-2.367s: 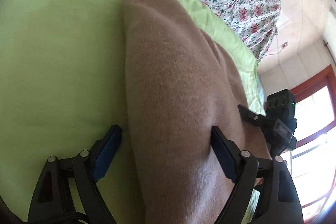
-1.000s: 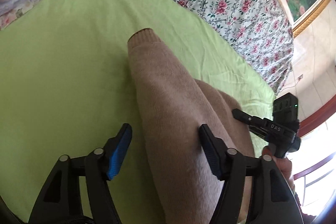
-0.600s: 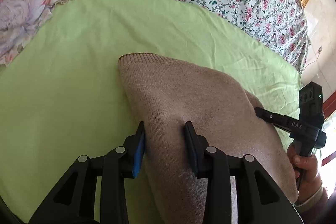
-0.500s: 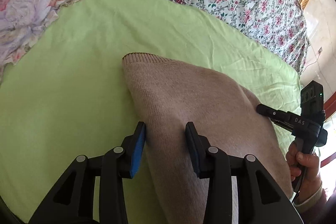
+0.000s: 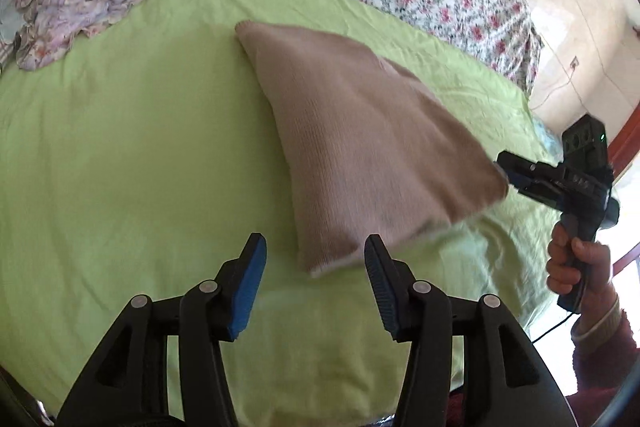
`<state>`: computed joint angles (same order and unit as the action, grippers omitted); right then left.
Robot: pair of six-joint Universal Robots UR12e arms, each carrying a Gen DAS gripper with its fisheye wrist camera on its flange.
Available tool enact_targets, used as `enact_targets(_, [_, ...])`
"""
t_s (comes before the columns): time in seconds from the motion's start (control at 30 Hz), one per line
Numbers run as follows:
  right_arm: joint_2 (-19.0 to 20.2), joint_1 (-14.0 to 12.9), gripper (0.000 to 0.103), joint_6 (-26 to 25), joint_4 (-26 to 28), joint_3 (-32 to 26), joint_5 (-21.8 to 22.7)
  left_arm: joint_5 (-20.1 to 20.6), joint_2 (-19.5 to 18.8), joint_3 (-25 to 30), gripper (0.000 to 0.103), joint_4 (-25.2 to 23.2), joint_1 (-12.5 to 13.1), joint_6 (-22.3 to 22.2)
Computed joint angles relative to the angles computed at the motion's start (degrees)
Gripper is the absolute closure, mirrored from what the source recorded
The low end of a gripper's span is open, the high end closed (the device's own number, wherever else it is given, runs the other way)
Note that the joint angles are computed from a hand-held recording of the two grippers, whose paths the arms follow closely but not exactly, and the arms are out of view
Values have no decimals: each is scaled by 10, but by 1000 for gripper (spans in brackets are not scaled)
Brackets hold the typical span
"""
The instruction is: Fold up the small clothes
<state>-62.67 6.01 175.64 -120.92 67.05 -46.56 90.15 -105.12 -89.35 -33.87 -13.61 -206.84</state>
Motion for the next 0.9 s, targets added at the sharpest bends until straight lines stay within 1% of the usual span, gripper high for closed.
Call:
enact_targets(0.07, [-2, 2, 55, -10, 4, 3, 0, 14, -5, 4, 51, -14, -8, 6])
enact_targets(0.2, [3, 12, 55, -19, -1, 0, -20, 52, -22, 20, 51, -16, -19, 14])
enact_targets(0.23, [5, 14, 57, -19, 3, -2, -25, 72, -28, 26, 51, -21, -23, 13])
enact_targets(0.27, [8, 15, 65, -20, 15, -9, -26, 86, -33, 32, 51, -27, -26, 15])
enact_targets(0.3, [10, 15, 95, -20, 24, -14, -24, 93, -36, 36, 55, -32, -25, 18])
enact_targets(0.33, [9, 13, 97, -11, 15, -13, -14, 117, -40, 44, 62, -47, -31, 14])
enact_targets(0.37, [4, 9, 97, -6, -5, -6, 0, 128, -43, 49, 80, -59, -31, 13])
enact_targets(0.4, [-1, 3, 97, 6, -43, 3, 31, 139, -45, 54, 84, -74, -34, 11])
enact_targets(0.43, [-4, 1, 97, 5, -58, 5, 37, 154, -45, 57, 85, -82, -37, 1])
enact_targets(0.47, [-7, 2, 97, -15, -48, 0, 20, 165, -44, 56, 90, -82, -40, -17])
enact_targets(0.5, [-7, 4, 97, -33, -32, -4, -2, 165, -42, 56, 93, -81, -41, -25])
enact_targets(0.57, [-6, 9, 97, -60, -1, -6, -50, 183, -45, 64, 94, -94, -48, -36])
enact_targets(0.6, [-4, 12, 97, -68, 19, -6, -71, 187, -46, 66, 94, -99, -50, -36])
enact_targets(0.63, [-3, 12, 97, -71, 23, -3, -80, 190, -49, 70, 95, -111, -52, -39])
enact_targets(0.7, [-1, 16, 97, -77, 29, 4, -113, 165, -48, 69, 95, -126, -45, -50])
enact_targets(0.73, [-1, 16, 97, -81, 27, 8, -123, 154, -48, 67, 95, -124, -42, -57])
enact_targets(0.77, [1, 16, 97, -77, 27, 8, -124, 139, -44, 62, 95, -117, -38, -64])
enact_targets(0.83, [-1, 13, 97, -65, 18, 10, -121, 129, -43, 60, 95, -116, -35, -65])
enact_targets(0.9, [-1, 15, 97, -67, 16, 7, -134, 124, -43, 60, 95, -115, -34, -65])
